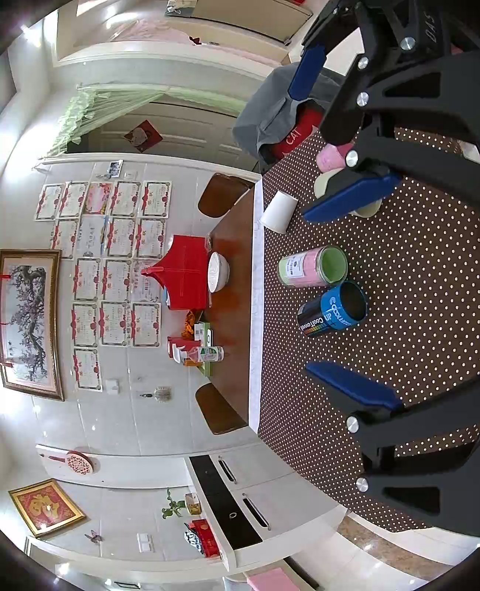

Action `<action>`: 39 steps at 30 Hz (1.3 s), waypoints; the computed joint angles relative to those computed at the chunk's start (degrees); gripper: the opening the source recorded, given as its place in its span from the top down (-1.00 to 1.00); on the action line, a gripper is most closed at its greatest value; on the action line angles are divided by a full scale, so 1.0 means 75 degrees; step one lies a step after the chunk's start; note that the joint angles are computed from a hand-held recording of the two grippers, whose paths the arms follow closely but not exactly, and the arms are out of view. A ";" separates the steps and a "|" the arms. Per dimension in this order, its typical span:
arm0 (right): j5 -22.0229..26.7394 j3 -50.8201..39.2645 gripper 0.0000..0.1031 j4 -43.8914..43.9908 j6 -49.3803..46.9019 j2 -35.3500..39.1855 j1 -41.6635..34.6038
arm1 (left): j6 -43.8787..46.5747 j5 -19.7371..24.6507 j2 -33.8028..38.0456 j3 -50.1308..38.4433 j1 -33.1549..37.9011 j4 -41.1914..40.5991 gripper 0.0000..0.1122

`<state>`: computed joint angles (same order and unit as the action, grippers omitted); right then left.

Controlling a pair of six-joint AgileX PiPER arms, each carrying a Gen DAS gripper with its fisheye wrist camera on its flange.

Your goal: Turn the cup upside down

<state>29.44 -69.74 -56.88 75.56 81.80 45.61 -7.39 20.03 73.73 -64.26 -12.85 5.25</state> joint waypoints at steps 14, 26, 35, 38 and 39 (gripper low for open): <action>-0.0084 0.0051 -0.88 0.0142 -0.0017 0.0004 -0.0037 | 0.0181 0.0022 -0.0026 0.0027 0.0049 -0.0158 -0.37; -0.0319 0.0065 -0.88 0.0507 -0.0354 0.0036 -0.0280 | 0.0451 0.0148 0.0130 -0.0149 0.0100 -0.0460 -0.37; -0.0431 0.0001 -0.88 0.0694 -0.0551 0.0101 -0.0363 | 0.0179 0.0068 0.0104 -0.0065 0.0036 -0.0217 -0.37; -0.0432 0.0006 -0.88 0.0653 -0.0515 0.0102 -0.0354 | 0.0032 0.0024 0.0066 0.0002 -0.0007 -0.0076 -0.37; -0.0427 0.0001 -0.88 0.0648 -0.0511 0.0104 -0.0348 | 0.0102 0.0026 0.0074 -0.0008 0.0012 -0.0146 -0.37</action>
<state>26.24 -69.73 -52.02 71.73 82.59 42.99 -6.63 20.22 74.29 -64.32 -12.76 4.16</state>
